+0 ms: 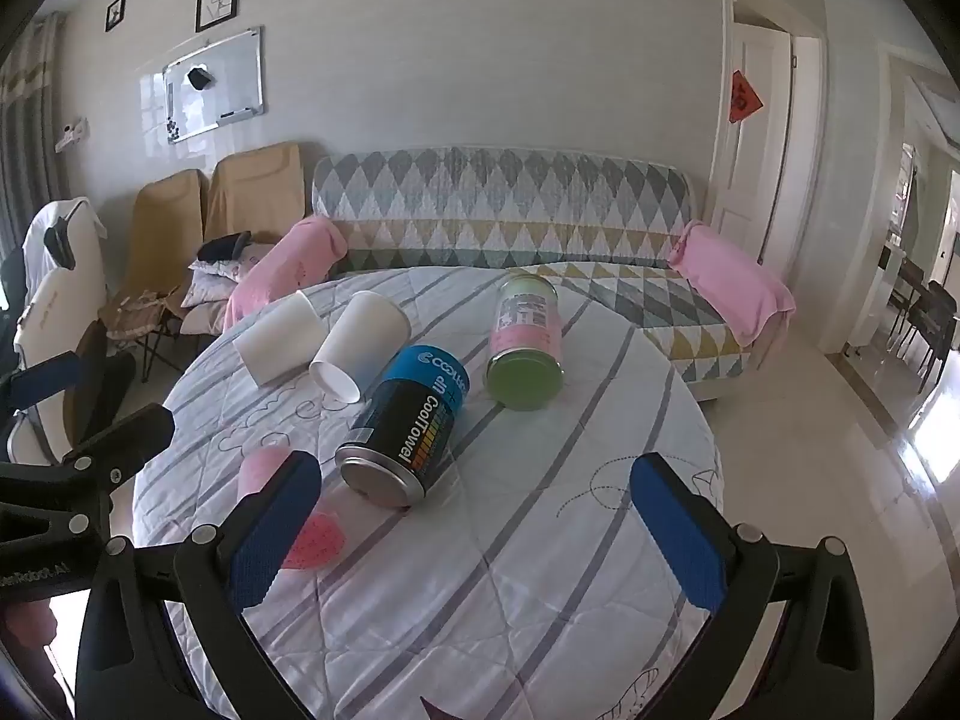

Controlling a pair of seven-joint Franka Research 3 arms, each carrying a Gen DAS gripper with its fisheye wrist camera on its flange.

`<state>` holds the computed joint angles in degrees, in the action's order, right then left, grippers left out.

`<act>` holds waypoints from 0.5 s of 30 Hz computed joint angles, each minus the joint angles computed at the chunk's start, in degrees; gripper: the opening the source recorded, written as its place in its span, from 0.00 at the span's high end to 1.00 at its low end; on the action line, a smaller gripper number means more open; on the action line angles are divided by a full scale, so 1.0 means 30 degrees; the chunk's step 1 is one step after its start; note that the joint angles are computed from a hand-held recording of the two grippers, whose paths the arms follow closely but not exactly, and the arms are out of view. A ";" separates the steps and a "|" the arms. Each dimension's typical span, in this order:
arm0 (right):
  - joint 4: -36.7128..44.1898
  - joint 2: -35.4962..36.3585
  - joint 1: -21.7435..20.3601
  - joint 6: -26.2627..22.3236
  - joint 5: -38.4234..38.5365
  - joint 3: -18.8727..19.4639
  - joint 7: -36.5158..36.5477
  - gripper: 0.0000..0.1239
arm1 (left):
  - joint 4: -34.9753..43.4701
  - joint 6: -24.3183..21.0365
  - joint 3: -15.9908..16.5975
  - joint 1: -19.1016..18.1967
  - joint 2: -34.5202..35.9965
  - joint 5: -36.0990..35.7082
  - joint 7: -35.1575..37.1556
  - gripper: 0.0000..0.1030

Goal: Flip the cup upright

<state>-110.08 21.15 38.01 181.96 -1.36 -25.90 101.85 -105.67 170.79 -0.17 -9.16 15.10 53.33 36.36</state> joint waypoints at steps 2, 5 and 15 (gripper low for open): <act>0.0035 0.0060 0.0255 -0.0040 -0.0059 -0.0287 0.0119 0.17 | 0.0046 0.0055 0.0278 -0.0212 -0.0011 0.0675 -0.0594 0.00; 0.0027 0.0047 0.0273 -0.0006 -0.0041 -0.0279 0.0079 0.17 | 0.0025 -0.0019 0.0143 -0.0111 -0.0042 0.0637 -0.0573 0.00; 0.0308 0.0299 0.0342 -0.0080 -0.0109 -0.0358 0.0174 0.17 | -0.0051 -0.0037 -0.0021 0.0077 -0.0079 0.0606 -0.0631 0.00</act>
